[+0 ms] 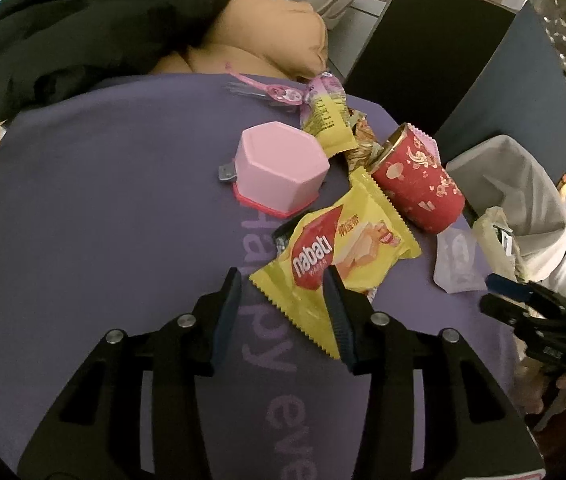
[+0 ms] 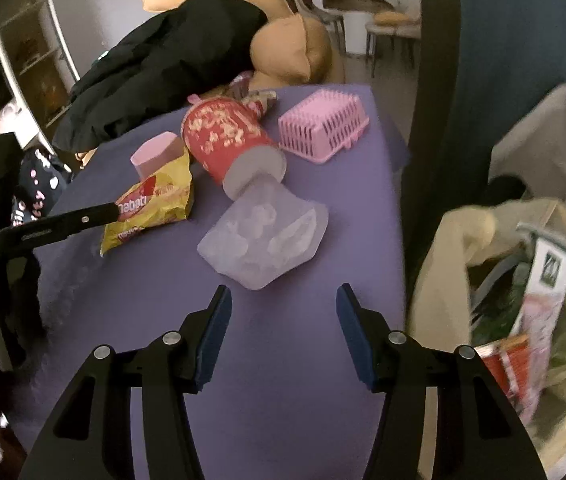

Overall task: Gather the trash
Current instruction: 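Grasp the yellow nabati wafer pack with the left gripper while the right grasps the clear plastic tray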

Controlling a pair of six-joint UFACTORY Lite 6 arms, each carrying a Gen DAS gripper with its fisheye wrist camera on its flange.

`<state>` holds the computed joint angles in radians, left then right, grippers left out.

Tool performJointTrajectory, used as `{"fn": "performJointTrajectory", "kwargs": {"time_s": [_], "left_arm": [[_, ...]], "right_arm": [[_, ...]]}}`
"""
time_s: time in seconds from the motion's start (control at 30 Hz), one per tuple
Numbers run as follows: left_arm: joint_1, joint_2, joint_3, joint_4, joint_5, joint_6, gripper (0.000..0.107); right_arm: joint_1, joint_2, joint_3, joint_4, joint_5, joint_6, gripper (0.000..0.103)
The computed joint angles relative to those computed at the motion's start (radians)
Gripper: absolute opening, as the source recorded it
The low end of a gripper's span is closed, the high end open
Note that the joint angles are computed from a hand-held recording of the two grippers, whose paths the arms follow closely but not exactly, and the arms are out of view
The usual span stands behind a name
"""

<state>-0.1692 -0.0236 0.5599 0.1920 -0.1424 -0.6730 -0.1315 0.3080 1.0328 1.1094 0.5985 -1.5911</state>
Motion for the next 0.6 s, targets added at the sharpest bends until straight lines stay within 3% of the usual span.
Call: {"fn": "performJointTrajectory", "kwargs": {"time_s": [0.27,0.43,0.6], "left_arm": [[0.007,-0.054,-0.055,0.077,0.009,-0.095,0.04],[0.009,-0.102,-0.094,0.106,0.004,-0.132,0.04],[0.023,-0.16,-0.14,0.215,-0.014,-0.232,0.04]], "right_arm": [[0.102,0.048,0.052,0.059,-0.103,0.073,0.052],[0.139,0.131,0.156,0.05,-0.107,0.133,0.052],[0.222,0.117,0.144,-0.04,-0.241,0.116,0.048]]}}
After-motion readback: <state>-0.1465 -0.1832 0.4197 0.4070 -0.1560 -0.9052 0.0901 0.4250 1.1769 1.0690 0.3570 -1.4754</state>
